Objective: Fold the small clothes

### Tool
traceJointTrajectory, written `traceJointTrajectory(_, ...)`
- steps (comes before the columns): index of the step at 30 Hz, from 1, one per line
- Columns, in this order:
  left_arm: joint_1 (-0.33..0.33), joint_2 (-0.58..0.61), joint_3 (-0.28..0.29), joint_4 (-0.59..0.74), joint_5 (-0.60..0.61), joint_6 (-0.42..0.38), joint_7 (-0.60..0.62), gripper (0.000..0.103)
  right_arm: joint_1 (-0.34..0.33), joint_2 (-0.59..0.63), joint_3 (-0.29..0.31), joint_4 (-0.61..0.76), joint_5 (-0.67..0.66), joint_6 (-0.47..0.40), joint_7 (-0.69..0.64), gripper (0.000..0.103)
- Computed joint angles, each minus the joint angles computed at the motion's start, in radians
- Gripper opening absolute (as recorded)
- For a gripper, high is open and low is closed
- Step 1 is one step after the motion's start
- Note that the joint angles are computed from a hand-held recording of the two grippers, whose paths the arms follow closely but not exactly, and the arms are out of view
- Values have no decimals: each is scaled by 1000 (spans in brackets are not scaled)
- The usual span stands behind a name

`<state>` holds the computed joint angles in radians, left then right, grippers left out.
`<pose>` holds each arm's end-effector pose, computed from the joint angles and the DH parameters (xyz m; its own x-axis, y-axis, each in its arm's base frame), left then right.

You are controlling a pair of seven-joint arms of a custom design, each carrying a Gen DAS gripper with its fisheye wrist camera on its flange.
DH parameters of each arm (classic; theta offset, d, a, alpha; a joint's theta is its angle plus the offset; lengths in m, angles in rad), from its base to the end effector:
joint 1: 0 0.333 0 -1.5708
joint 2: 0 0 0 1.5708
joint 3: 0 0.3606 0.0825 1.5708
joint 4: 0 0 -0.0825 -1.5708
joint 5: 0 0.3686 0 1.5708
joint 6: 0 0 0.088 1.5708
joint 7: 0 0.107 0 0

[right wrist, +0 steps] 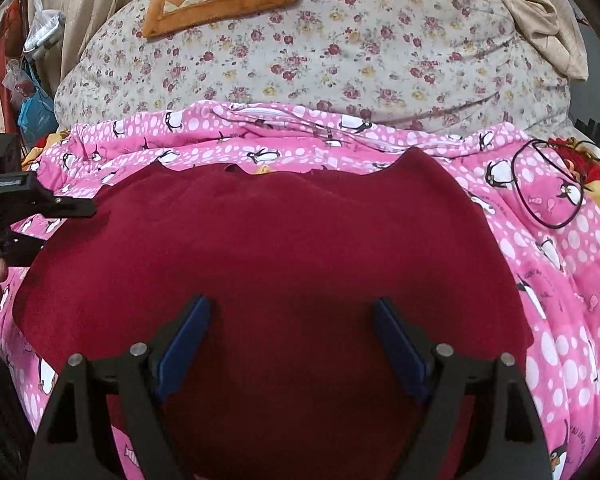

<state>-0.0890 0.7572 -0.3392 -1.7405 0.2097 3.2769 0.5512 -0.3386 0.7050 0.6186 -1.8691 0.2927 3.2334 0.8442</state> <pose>0.6808 -0.2710 0.3046 0.2782 -0.6788 0.6796 -0.7355 -0.6056 -0.3037 0.6950 0.0879 0.3140 0.4375 -0.8974 -0.0570 -0.6350 -0.2634 -0.7263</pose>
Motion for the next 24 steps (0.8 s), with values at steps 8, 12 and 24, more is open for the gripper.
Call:
traceJointTrajectory(8,-160,-44,176,2,-2,44,-7,0,-101,-17,88,-36,18,20,-27,86)
traceJointTrajectory(12,-112,-11,80,57,17,104,-9,0,-208,1,160,-37,3,-2,15,87)
traceJointTrajectory(24,-178,263,-105,550,86,14,-4,0,-360,34,271,-32,120,-7,-91,77)
